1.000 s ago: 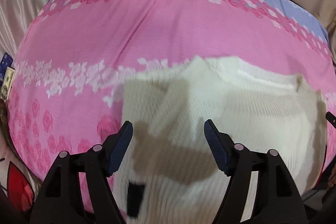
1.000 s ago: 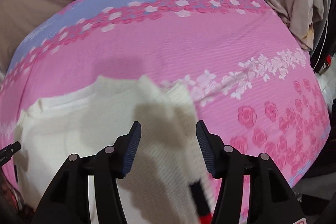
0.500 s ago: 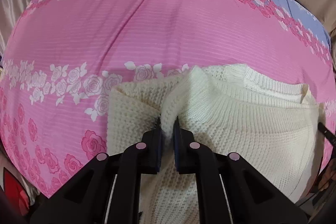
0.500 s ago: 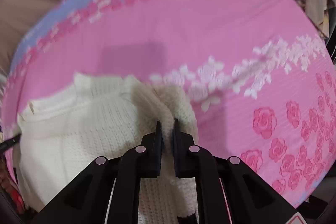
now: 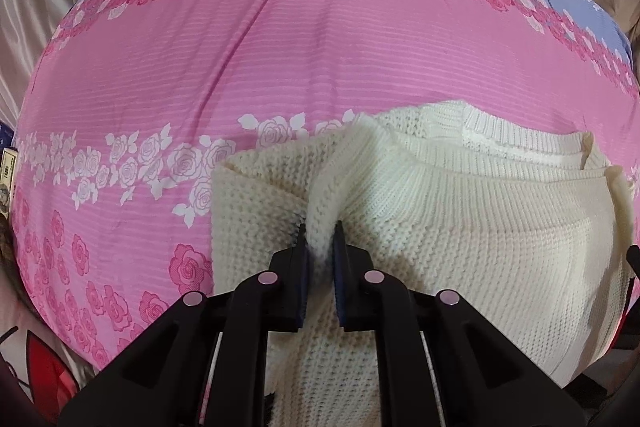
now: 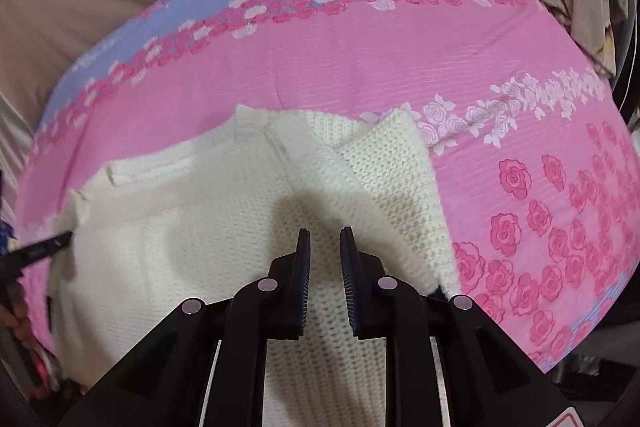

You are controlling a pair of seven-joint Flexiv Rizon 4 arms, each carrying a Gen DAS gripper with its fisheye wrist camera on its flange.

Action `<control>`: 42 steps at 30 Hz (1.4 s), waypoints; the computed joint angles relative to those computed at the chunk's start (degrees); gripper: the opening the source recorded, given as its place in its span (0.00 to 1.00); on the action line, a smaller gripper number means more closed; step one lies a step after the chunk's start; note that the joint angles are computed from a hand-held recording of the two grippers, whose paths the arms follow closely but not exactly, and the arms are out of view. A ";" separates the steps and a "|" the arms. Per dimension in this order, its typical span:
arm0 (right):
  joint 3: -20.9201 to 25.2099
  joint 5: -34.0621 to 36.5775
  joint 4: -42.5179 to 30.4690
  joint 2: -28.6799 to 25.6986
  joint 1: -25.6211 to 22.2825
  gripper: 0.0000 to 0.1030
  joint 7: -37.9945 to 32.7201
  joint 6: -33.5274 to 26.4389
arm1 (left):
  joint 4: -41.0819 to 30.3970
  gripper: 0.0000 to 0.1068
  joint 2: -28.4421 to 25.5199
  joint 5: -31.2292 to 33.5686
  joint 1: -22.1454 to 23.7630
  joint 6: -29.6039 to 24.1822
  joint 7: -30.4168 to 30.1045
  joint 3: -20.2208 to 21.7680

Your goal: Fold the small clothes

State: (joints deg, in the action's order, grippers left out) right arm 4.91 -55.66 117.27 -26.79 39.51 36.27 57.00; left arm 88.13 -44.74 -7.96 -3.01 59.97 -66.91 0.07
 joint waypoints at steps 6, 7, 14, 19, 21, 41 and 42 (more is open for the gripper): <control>0.16 3.36 0.52 -1.91 -3.25 0.14 -9.02 6.49 | 0.08 0.10 0.14 1.43 -0.82 0.53 -0.43 0.95; 0.23 6.16 0.49 -1.07 -2.54 0.08 -9.69 0.88 | -0.06 0.10 0.11 1.58 -0.85 0.39 -0.41 0.99; 1.48 2.35 5.71 7.72 -1.77 0.15 1.81 -6.28 | 6.84 0.15 4.34 -5.94 5.50 3.30 2.63 -5.00; 3.57 -3.37 -2.16 -0.37 0.63 0.15 -2.15 2.33 | 15.76 0.41 8.61 -16.66 11.90 5.22 6.32 -9.67; 3.84 -1.23 -7.79 -5.77 1.92 0.15 -7.95 5.90 | 19.15 0.47 10.05 -20.75 13.59 6.06 7.57 -10.44; 0.15 21.84 -25.80 -18.45 10.41 0.16 -38.19 1.48 | 24.72 0.24 12.51 -38.03 14.96 0.74 18.50 -12.42; -1.28 21.17 -23.84 -17.38 11.27 0.16 -36.07 3.70 | 26.14 0.23 14.61 -39.76 14.76 1.91 22.99 -13.90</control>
